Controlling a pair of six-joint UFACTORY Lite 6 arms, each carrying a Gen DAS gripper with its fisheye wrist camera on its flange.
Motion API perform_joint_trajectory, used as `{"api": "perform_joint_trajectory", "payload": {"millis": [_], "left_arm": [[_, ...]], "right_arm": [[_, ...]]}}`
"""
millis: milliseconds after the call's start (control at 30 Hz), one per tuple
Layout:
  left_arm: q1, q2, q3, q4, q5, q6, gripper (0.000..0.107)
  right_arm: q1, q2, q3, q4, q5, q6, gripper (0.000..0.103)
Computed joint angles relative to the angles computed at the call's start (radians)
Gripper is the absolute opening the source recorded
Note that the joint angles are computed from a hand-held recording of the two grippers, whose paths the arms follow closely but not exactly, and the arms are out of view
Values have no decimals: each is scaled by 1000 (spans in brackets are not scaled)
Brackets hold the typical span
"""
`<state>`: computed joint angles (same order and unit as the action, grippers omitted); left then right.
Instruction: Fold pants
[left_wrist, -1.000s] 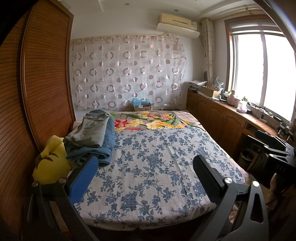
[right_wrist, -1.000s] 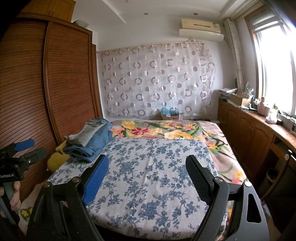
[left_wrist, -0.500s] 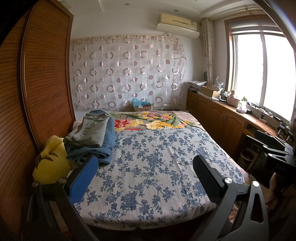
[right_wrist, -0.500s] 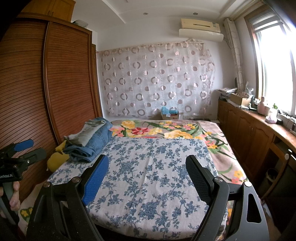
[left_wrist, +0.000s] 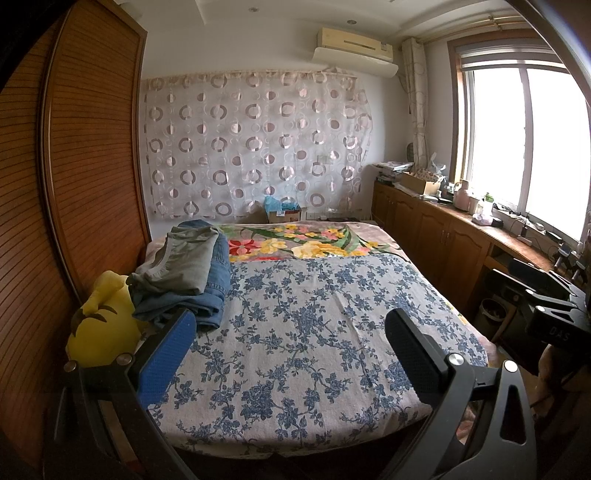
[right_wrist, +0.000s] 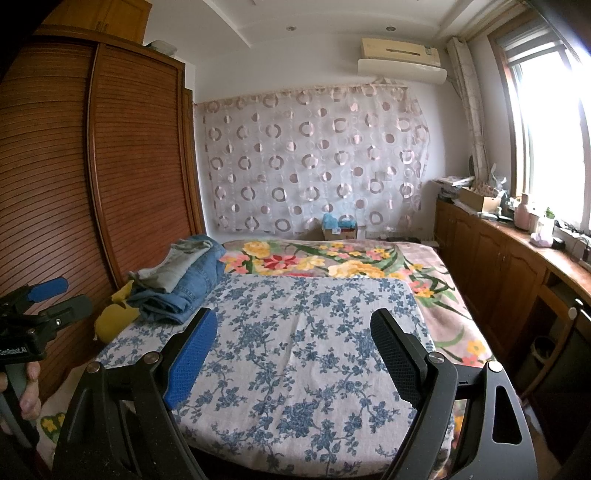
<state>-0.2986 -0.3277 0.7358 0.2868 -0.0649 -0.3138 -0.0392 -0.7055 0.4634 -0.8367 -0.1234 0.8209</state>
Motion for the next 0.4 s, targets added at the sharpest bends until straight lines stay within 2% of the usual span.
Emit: {"api": "perform_joint_trajectory", "payload": {"millis": [267, 400], "left_arm": [[3, 0, -2, 16, -3, -15, 102], [-1, 1, -1, -47, 0, 48, 102]], "right_arm": [[-1, -1, -1, 1, -1, -1, 86], [-1, 0, 0, 0, -1, 0, 86]]}}
